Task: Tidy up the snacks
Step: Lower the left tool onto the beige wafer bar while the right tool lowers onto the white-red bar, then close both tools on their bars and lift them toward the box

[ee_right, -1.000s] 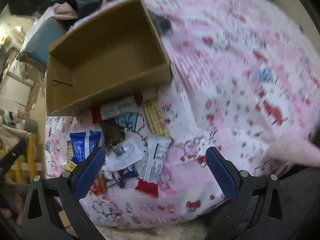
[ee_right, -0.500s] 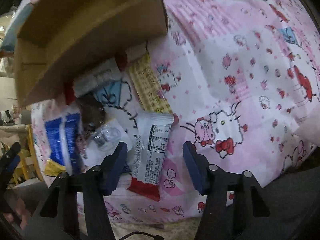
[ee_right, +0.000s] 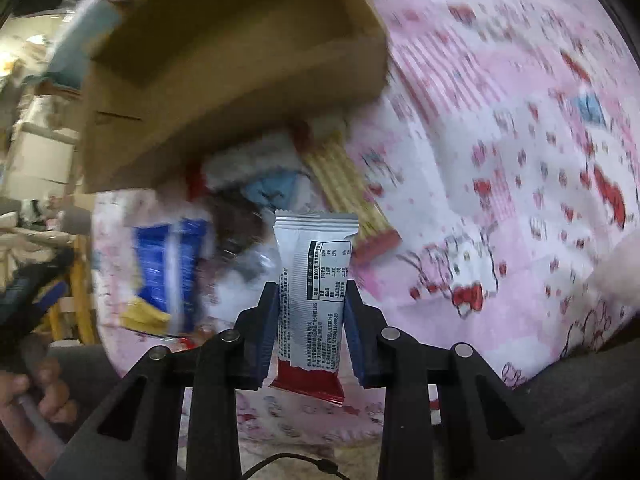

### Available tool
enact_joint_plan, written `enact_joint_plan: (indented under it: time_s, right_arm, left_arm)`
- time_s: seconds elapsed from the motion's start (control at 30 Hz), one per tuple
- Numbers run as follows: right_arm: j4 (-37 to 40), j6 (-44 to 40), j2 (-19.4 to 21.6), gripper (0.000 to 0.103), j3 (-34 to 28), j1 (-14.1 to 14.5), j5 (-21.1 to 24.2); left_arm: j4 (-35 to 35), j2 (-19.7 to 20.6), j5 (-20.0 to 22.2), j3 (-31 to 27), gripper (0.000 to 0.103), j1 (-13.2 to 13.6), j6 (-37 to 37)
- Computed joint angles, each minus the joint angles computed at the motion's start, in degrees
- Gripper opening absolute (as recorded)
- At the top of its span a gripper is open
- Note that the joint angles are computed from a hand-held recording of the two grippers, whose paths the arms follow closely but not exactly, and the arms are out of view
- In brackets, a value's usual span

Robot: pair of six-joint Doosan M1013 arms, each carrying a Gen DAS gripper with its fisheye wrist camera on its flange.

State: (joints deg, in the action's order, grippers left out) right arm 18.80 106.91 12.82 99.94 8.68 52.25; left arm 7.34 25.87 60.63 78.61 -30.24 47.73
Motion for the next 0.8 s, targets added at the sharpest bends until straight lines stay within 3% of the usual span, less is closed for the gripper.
enact_joint_plan:
  time_s: [0.17, 0.23, 0.3, 0.43, 0.7, 0.77, 0.8]
  right_arm:
    - [5.36, -8.57, -1.79, 0.033, 0.26, -0.71, -5.96]
    - [7.6, -10.03, -2.04, 0.033, 0.86, -1.31, -7.48]
    - [9.12, -10.29, -1.96, 0.033, 1.7, -1.62, -8.28]
    - [9.85, -8.68, -1.28, 0.033, 1.55, -2.52, -7.45]
    - [10.23, -11.26, -1.12, 0.033, 0.92, -2.15, -8.97]
    - [10.1, -10.91, -0.94, 0.033, 0.82, -2.12, -8.94]
    - [10.3, -11.12, -1.0, 0.033, 0.83, -2.23, -8.9]
  left_arm:
    - [-2.09, 1.1, 1.26, -0.71, 0.085, -0.28, 4.44]
    - [-3.21, 1.98, 2.6, -1.17, 0.072, -0.39, 6.02]
    - [-5.22, 2.85, 3.95, -1.54, 0.064, -0.3, 7.67]
    - [-7.43, 4.29, 6.34, -2.15, 0.058, -0.46, 10.08]
    - [-9.33, 6.56, 8.69, -3.29, 0.058, -1.35, 12.68]
    - [-7.85, 6.82, 7.81, -3.22, 0.054, -1.78, 11.43]
    - [-7.41, 6.88, 7.47, -3.29, 0.043, -1.94, 11.23]
